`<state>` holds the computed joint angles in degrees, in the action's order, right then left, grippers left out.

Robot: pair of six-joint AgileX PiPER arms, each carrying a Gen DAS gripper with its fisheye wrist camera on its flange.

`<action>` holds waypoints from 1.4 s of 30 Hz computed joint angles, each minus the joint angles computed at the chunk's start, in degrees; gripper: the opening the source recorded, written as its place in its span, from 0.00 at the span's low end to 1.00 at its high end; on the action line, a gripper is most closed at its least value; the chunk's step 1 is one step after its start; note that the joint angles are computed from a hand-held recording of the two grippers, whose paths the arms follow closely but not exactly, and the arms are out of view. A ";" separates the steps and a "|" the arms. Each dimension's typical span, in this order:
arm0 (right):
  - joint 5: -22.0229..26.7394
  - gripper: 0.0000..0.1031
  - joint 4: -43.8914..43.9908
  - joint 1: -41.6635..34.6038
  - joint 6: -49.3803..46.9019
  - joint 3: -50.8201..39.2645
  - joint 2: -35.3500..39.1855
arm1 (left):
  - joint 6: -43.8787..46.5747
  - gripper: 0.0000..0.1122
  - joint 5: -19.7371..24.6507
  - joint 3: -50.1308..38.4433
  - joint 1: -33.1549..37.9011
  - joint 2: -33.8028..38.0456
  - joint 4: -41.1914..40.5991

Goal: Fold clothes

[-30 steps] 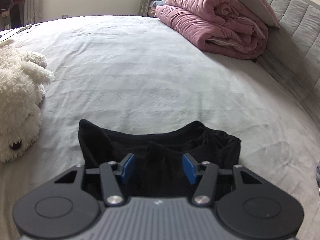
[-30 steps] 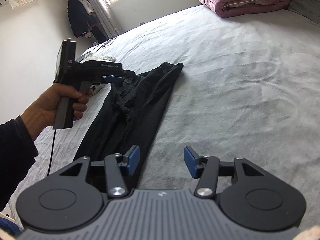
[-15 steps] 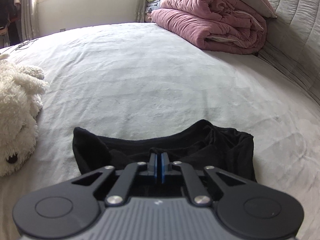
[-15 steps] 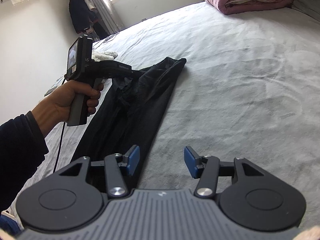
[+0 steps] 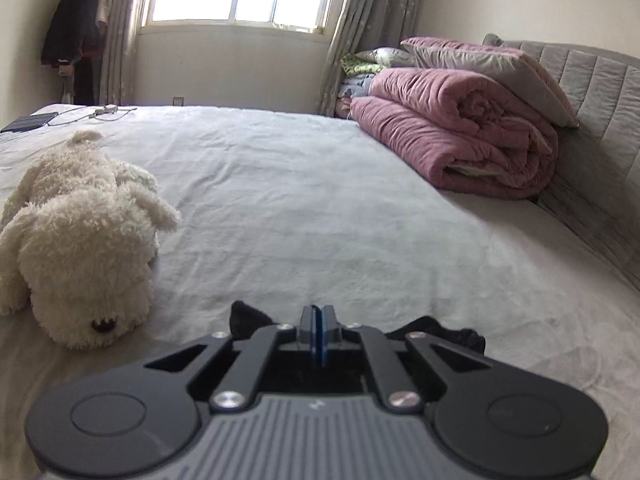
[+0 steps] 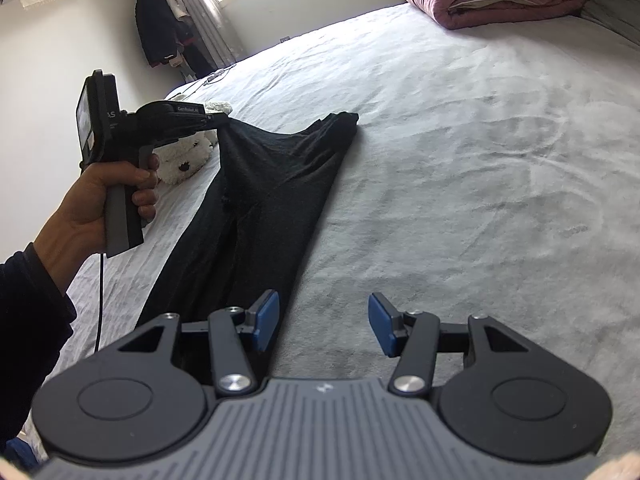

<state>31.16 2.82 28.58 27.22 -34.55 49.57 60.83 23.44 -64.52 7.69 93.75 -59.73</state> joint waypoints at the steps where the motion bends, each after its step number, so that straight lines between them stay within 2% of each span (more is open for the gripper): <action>1: 0.01 0.53 -0.34 0.25 0.32 0.00 0.04 | -1.42 0.02 -0.33 -0.11 -0.10 0.44 1.34; 6: 0.00 0.53 -1.72 0.89 1.49 -0.07 0.51 | 1.07 0.02 -0.03 1.50 1.59 -1.13 -4.71; 10: -0.22 0.54 -2.67 1.43 2.56 0.04 0.80 | 3.54 0.02 -0.32 3.89 2.38 -5.08 -8.24; 13: -0.21 0.54 -4.19 2.32 4.24 0.01 1.06 | 0.00 0.02 -0.91 4.43 1.68 -6.94 -4.43; 17: -0.30 0.55 -6.20 3.68 6.48 -0.04 1.49 | -8.38 0.04 -0.74 1.35 0.71 -3.73 3.25; 18: -0.26 0.55 -6.98 4.09 7.34 -0.06 1.61 | -10.77 0.14 0.76 -0.07 1.00 -2.23 5.09; 20: -0.15 0.55 -8.02 4.53 8.39 -0.06 1.75 | -14.90 0.32 7.27 -3.92 3.17 2.04 6.54; 22: 0.00 0.55 -8.57 4.55 8.93 -0.06 1.70 | -12.24 0.33 9.81 -2.64 5.93 2.71 0.85; 24: 0.05 0.55 -8.46 4.39 8.88 0.00 1.42 | -7.69 0.38 11.10 -0.10 8.09 1.85 -3.59; 26: 0.08 0.55 -7.85 4.08 8.10 -0.04 1.15 | -5.91 0.40 11.38 2.68 9.35 0.09 -3.32; 30: 0.07 0.55 -8.66 5.04 8.99 -0.01 1.09 | 2.09 0.40 14.82 8.97 12.42 -3.82 -6.37; 32: 0.03 0.55 -9.24 5.62 9.67 -0.02 1.30 | 4.90 0.40 15.17 10.99 12.19 -4.84 -6.67; 35: 0.18 0.56 -10.21 6.50 10.77 -0.15 1.66 | 7.53 0.40 14.36 13.10 10.88 -5.58 -6.07; 40: 0.28 0.56 -11.57 7.48 12.18 -0.28 1.94 | 6.85 0.37 9.86 12.84 8.07 -3.70 -6.74; 41: 0.27 0.56 -11.70 7.48 12.36 -0.27 1.93 | 6.53 0.27 9.09 12.66 7.69 -3.55 -6.77; 42: 0.30 0.56 -11.74 7.39 12.43 -0.26 1.88 | 5.58 0.13 8.27 12.44 7.13 -3.65 -5.72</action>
<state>31.45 -8.92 35.97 39.65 -34.81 51.45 66.41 31.71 -52.08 14.82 90.10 -65.45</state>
